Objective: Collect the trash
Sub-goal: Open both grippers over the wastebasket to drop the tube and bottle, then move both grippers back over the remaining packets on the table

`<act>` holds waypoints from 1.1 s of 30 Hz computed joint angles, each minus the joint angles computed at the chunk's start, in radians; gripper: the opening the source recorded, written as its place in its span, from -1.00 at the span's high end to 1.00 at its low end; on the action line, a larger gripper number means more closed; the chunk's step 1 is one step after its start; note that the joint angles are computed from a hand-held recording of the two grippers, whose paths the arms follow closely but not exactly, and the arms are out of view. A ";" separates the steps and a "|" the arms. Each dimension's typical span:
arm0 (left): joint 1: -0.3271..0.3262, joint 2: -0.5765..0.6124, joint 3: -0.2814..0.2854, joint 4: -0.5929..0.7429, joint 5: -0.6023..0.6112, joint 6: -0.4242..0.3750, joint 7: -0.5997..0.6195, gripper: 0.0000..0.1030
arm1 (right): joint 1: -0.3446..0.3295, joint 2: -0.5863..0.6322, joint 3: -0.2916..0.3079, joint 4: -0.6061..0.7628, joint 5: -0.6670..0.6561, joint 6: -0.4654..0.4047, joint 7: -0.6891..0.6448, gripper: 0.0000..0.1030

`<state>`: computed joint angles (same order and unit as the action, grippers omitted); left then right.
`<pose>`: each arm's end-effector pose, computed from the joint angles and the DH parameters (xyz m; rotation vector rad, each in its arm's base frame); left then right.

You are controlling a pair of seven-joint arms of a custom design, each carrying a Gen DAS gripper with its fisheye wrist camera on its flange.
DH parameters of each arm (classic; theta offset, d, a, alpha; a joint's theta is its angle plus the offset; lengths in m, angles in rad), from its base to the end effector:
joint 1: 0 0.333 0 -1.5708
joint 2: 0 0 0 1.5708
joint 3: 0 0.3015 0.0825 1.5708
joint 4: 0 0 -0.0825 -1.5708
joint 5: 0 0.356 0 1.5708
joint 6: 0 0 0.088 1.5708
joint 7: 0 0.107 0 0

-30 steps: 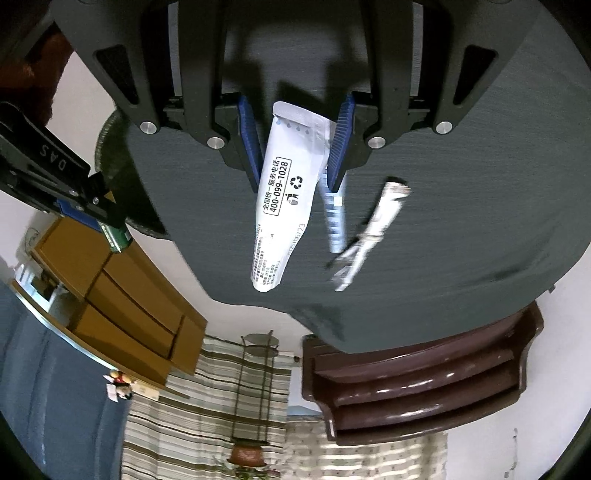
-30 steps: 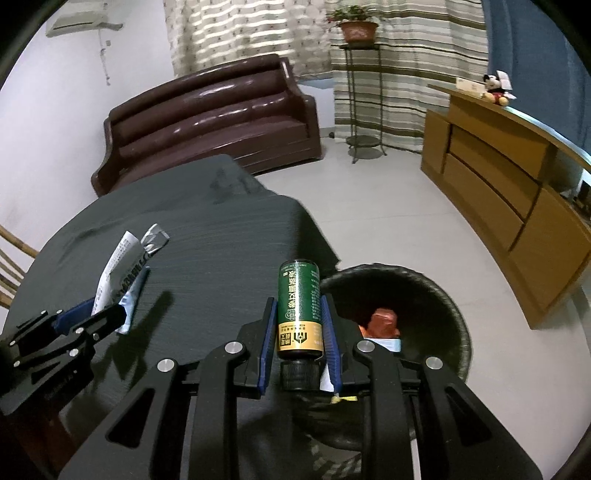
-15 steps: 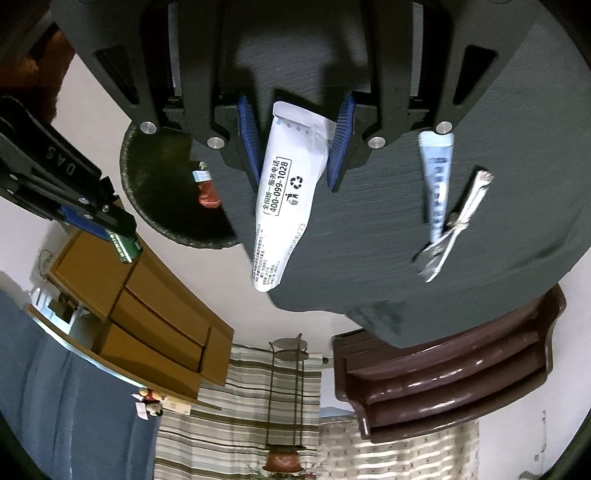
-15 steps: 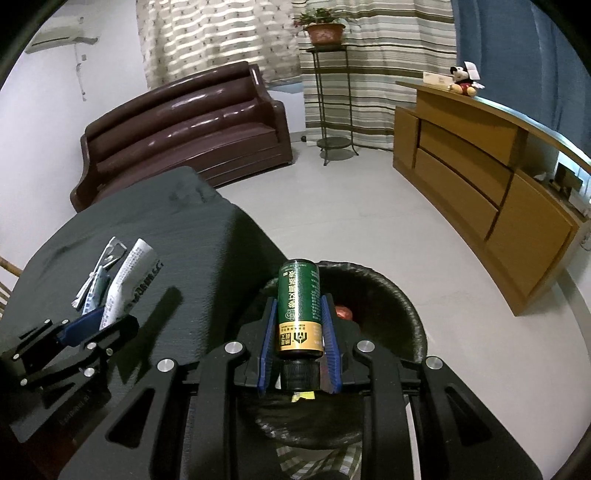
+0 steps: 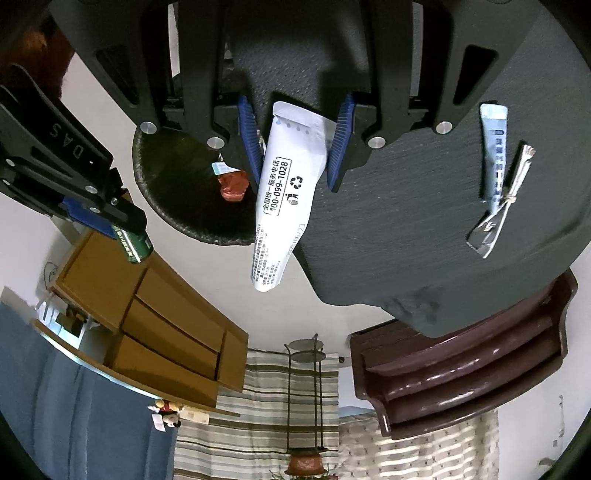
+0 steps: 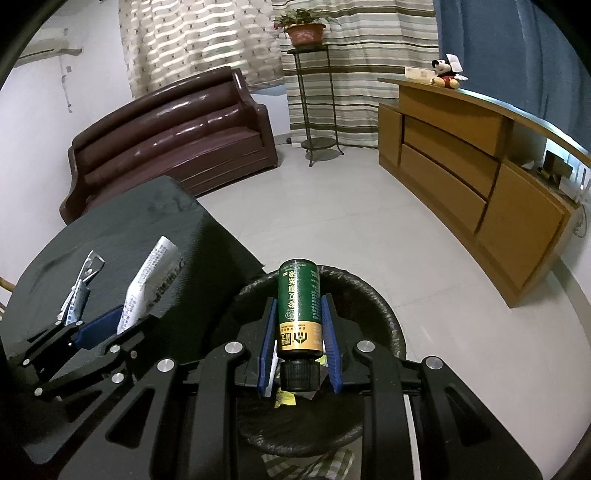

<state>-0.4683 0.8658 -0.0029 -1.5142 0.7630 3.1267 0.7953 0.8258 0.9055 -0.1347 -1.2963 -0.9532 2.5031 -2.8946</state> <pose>0.6044 -0.3744 0.2297 -1.3845 2.2131 -0.8748 0.5476 0.4960 0.2356 -1.4202 2.0177 -0.7281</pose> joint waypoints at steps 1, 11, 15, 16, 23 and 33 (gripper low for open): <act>0.003 0.003 -0.004 0.004 -0.001 -0.004 0.005 0.33 | 0.000 -0.002 -0.001 -0.006 -0.001 0.003 0.004 0.52; 0.043 0.041 -0.086 0.067 -0.048 -0.077 0.101 0.28 | -0.008 0.015 -0.004 0.008 0.016 0.002 0.011 0.51; 0.033 0.035 -0.071 0.058 -0.060 -0.064 0.096 0.10 | 0.000 0.011 -0.012 0.002 0.011 -0.011 0.035 0.24; 0.031 0.036 -0.071 0.058 -0.062 -0.064 0.095 0.09 | 0.002 0.012 -0.011 0.004 0.009 -0.017 0.037 0.24; 0.021 0.018 -0.046 0.034 -0.060 -0.035 0.065 -0.07 | 0.006 0.002 -0.009 -0.006 -0.006 -0.032 0.053 0.21; -0.030 -0.058 0.098 -0.071 -0.012 0.055 -0.080 -0.22 | 0.005 0.025 0.005 0.057 -0.002 -0.053 0.020 0.08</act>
<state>-0.4979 0.8078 0.0950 -1.5847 0.7514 3.1821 0.7155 0.8309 0.9305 -0.1296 -1.2397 -0.9549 2.4497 -2.8749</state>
